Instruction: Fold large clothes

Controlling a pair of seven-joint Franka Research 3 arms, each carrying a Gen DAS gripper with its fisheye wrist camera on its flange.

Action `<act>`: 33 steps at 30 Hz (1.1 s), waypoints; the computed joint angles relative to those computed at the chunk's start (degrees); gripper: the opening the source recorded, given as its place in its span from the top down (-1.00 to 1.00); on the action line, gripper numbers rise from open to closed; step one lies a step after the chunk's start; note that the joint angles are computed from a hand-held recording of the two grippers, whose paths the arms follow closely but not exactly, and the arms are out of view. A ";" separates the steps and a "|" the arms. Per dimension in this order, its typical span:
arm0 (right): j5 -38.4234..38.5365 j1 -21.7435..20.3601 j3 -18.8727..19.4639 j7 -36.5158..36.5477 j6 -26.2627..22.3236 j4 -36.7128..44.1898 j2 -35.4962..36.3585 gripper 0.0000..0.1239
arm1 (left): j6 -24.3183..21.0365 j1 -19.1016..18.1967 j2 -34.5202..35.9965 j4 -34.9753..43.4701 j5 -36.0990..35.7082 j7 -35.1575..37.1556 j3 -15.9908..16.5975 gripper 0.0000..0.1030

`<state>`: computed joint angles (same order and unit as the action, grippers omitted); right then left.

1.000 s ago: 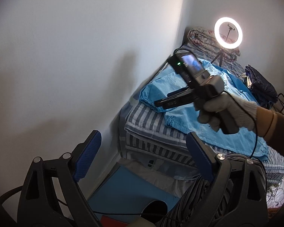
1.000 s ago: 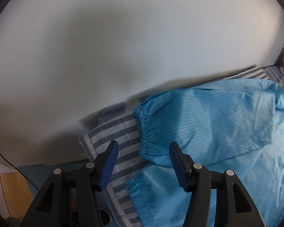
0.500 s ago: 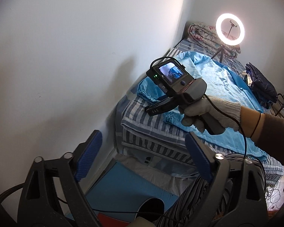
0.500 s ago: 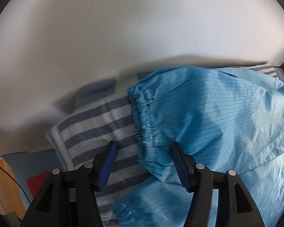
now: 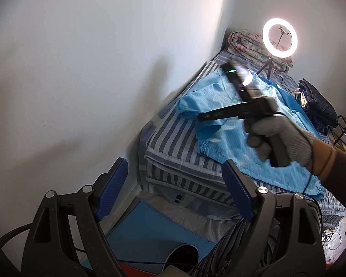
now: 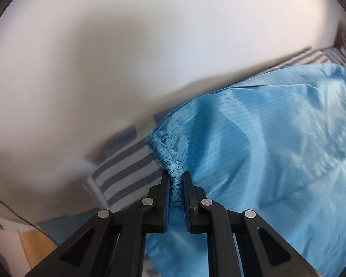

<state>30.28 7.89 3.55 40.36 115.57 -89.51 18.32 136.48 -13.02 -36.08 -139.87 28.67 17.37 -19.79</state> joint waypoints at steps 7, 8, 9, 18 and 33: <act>5.18 -7.31 -2.15 -2.25 -8.05 4.90 1.43 0.88 | 4.51 0.78 3.55 1.47 0.87 0.25 0.26 -0.67; 4.01 -7.65 -2.54 -3.92 -7.59 4.27 0.85 0.88 | 5.68 1.12 4.52 1.82 1.28 0.06 0.24 -0.67; 2.48 -7.79 -2.97 -5.05 -7.23 3.83 0.54 0.87 | 6.91 1.50 5.63 2.27 1.65 -0.29 0.22 -0.67; 1.34 -8.49 -3.44 -5.10 -6.33 0.88 -0.58 0.34 | 23.67 2.51 22.47 9.43 -2.24 0.71 4.56 -0.38; 3.85 -10.56 -4.63 -2.26 -1.87 0.63 -1.37 0.51 | 31.51 3.93 44.54 21.30 -27.44 13.88 6.26 -0.38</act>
